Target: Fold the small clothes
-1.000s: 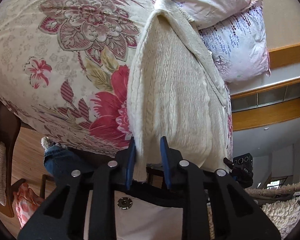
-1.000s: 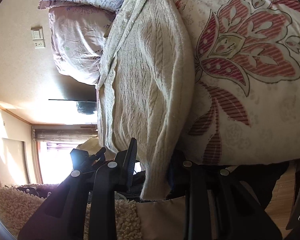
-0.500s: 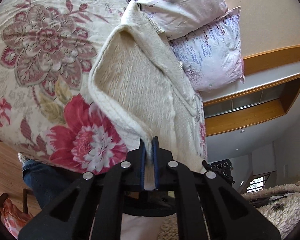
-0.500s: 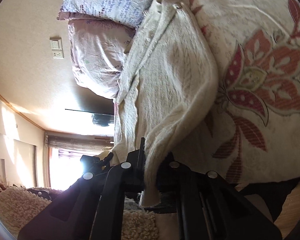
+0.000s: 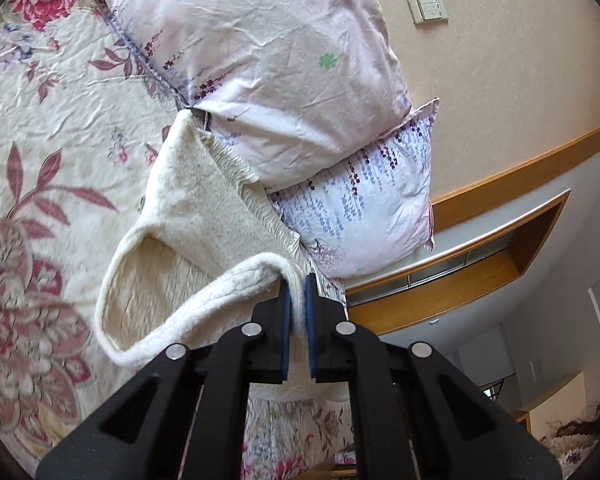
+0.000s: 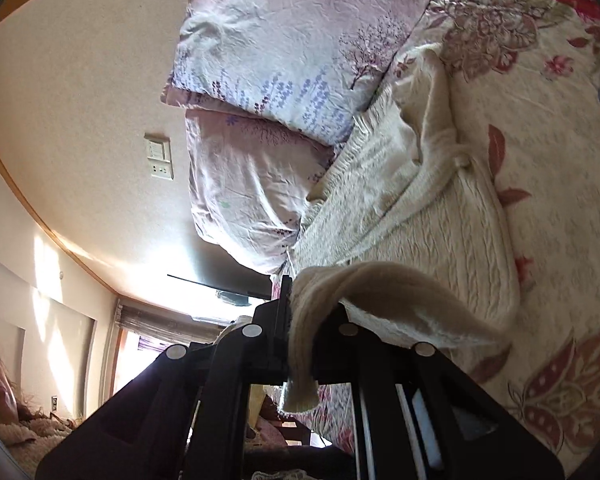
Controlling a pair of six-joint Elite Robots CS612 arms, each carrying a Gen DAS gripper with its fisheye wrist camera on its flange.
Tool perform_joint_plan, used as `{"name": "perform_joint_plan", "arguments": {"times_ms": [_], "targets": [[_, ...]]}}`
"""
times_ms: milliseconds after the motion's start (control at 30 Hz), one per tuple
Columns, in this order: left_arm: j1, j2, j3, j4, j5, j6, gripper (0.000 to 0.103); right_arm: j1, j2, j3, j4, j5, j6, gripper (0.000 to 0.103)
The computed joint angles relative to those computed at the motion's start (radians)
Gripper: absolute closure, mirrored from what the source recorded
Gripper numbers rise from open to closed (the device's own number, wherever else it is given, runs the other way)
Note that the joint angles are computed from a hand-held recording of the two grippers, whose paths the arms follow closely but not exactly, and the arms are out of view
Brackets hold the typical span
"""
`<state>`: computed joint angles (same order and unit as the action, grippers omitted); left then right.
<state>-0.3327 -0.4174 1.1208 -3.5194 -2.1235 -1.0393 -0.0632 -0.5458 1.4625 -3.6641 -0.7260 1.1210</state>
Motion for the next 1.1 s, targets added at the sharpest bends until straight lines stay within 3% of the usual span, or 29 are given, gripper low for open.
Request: {"name": "perform_joint_plan", "arguments": {"times_ms": [267, 500, 600, 767, 1000, 1100], "targets": [[0.008, 0.116, -0.266, 0.159, 0.012, 0.004, 0.097, 0.004, 0.053, -0.16, 0.098, -0.035, -0.056, 0.095], [0.014, 0.206, -0.461, 0.271, 0.038, -0.023, 0.097, 0.0, 0.106, -0.294, 0.165, -0.061, -0.042, 0.095], [0.016, 0.246, -0.541, 0.36, 0.076, -0.057, 0.097, -0.001, 0.138, -0.362, 0.251, -0.089, -0.022, 0.095], [0.011, 0.316, -0.681, 0.559, 0.123, -0.076, 0.097, 0.0, 0.181, -0.442, 0.488, -0.138, -0.01, 0.095], [0.01, 0.4, -0.87, 0.702, 0.148, -0.033, 0.097, 0.001, 0.232, -0.546, 0.561, -0.137, -0.035, 0.095], [0.01, 0.434, -0.943, 0.775, 0.17, -0.046, 0.097, 0.003, 0.245, -0.579, 0.643, -0.151, -0.042, 0.095]]}}
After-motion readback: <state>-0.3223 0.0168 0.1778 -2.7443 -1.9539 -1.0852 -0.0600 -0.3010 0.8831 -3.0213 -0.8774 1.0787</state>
